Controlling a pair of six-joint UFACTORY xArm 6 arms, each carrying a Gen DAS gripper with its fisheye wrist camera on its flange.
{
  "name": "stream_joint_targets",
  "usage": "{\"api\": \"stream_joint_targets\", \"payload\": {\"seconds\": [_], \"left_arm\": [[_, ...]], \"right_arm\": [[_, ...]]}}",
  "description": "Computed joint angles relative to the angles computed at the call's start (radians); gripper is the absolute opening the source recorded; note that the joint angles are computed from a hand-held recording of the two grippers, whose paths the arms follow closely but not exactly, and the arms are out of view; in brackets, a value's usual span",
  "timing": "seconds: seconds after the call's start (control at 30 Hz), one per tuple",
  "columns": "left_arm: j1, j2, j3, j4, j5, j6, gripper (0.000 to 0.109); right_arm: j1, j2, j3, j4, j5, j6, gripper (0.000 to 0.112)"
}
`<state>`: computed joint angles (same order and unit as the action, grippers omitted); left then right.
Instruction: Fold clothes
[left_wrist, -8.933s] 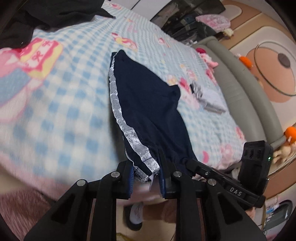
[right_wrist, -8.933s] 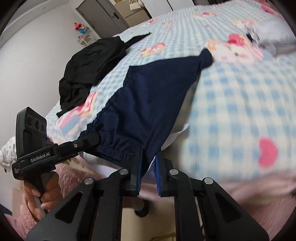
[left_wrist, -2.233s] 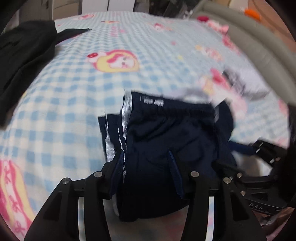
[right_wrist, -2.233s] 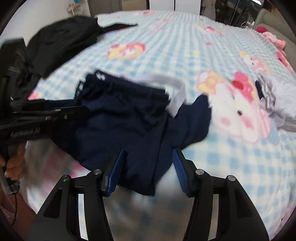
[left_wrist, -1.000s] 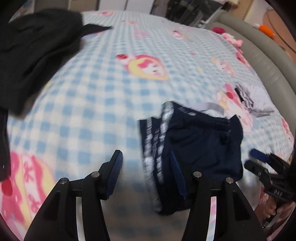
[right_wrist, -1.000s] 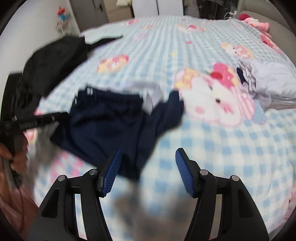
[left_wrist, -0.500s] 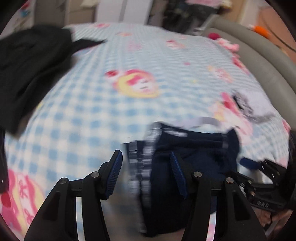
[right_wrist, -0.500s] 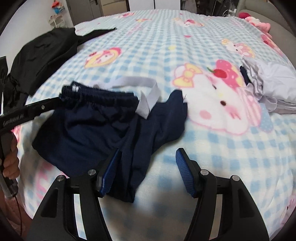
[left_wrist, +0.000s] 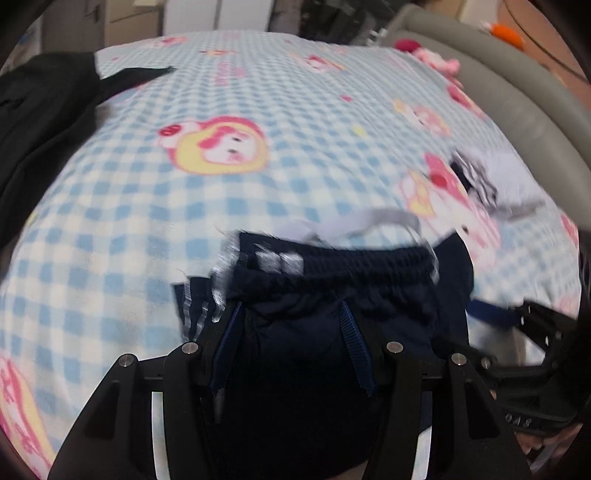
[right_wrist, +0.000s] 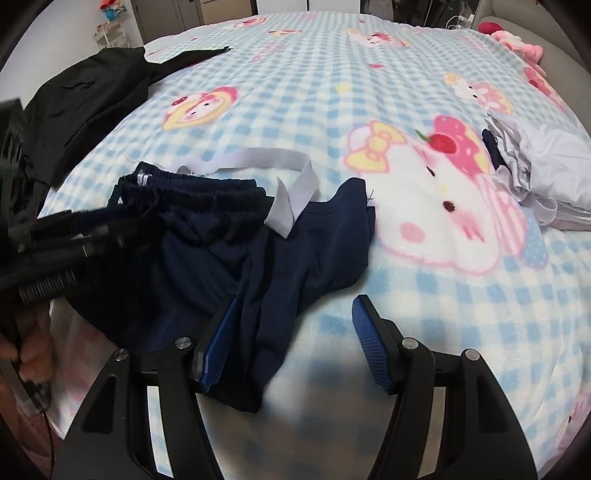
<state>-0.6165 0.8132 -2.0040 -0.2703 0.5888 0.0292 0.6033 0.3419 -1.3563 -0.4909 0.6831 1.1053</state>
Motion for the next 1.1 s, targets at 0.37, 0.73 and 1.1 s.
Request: {"api": "stream_joint_targets", "payload": {"seconds": [0.37,0.73,1.1], "left_arm": [[0.064,-0.091,0.137,-0.316,-0.069,0.121,0.056],[0.036,-0.142,0.255,0.009,-0.088,-0.013,0.056],[0.089,-0.135,0.192,-0.388,0.074,0.214,0.056]], "right_arm": [[0.004,-0.04,0.029,-0.132,-0.05,0.098,0.064],[0.034,0.08,-0.104,-0.097,-0.038,0.01,0.065],[-0.054,-0.061,0.127,0.029,-0.286,0.062,0.067]]}}
